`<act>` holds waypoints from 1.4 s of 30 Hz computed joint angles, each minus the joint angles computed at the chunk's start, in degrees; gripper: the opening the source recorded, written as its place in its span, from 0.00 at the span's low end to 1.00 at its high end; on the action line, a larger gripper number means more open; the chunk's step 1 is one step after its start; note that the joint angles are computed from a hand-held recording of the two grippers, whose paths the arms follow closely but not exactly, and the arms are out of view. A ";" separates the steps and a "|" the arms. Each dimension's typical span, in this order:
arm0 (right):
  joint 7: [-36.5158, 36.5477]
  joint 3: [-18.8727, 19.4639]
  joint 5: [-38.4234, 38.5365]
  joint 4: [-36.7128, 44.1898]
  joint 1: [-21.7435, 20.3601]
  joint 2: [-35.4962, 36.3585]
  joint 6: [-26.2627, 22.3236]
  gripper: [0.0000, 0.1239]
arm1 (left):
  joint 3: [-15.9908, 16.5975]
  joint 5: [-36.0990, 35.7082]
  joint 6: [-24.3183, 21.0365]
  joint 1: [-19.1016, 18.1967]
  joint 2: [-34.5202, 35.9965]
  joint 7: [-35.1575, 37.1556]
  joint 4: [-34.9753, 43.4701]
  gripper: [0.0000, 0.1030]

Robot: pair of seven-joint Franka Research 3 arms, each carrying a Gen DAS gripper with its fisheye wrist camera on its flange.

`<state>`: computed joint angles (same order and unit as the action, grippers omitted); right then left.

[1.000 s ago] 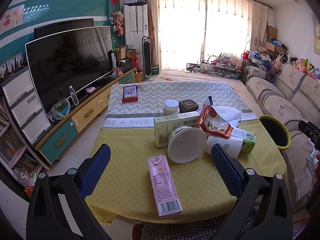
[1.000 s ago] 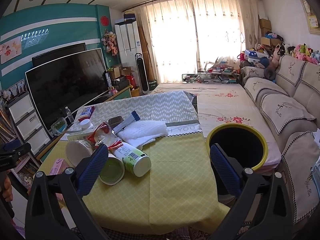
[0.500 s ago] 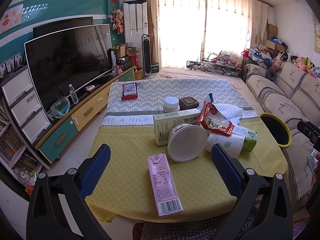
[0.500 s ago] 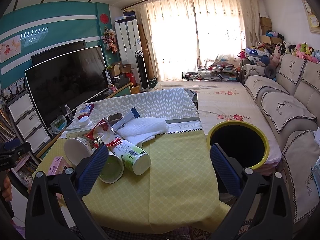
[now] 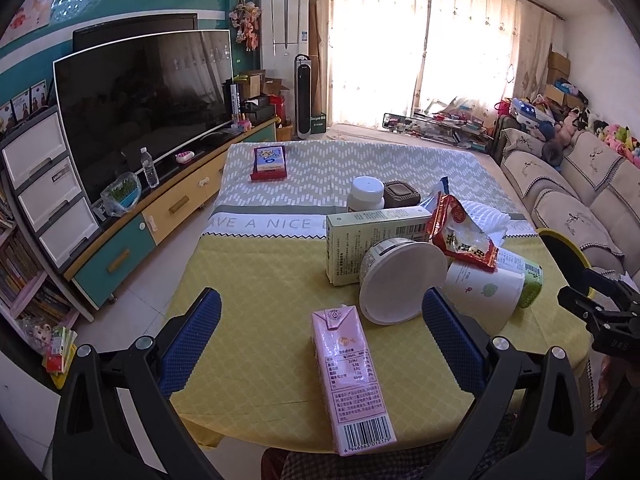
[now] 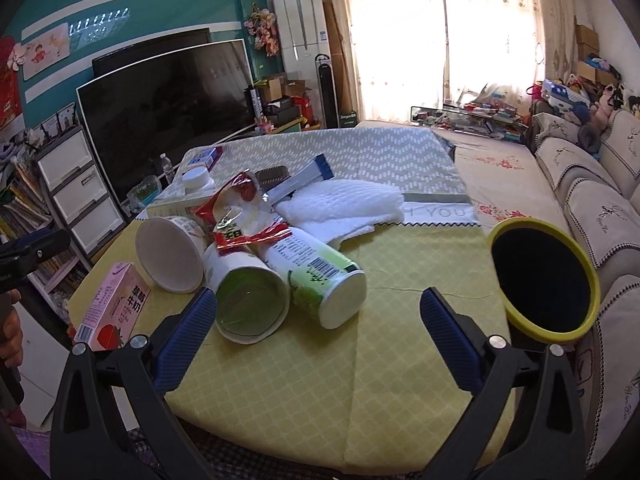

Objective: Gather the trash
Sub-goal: 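Move the right tool to the white paper cup and close on it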

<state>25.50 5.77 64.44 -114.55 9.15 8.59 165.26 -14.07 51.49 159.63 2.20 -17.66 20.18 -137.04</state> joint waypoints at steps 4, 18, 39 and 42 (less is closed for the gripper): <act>-3.18 0.97 1.93 1.75 -0.38 1.20 -4.51 0.78 | 0.73 -1.22 0.22 -0.30 2.12 1.05 0.62 0.97; -4.84 0.37 2.35 4.52 -0.02 2.26 -14.23 0.66 | 3.43 -8.25 0.17 -3.66 6.30 9.21 2.02 0.96; -11.77 0.68 -0.37 6.46 -2.53 4.48 -10.28 0.22 | 2.32 -9.56 -1.00 -3.16 4.98 10.66 1.35 0.96; -15.09 0.60 0.20 6.06 -2.99 4.13 -11.13 0.20 | 2.29 -9.58 -1.31 -3.09 5.05 10.80 1.48 0.96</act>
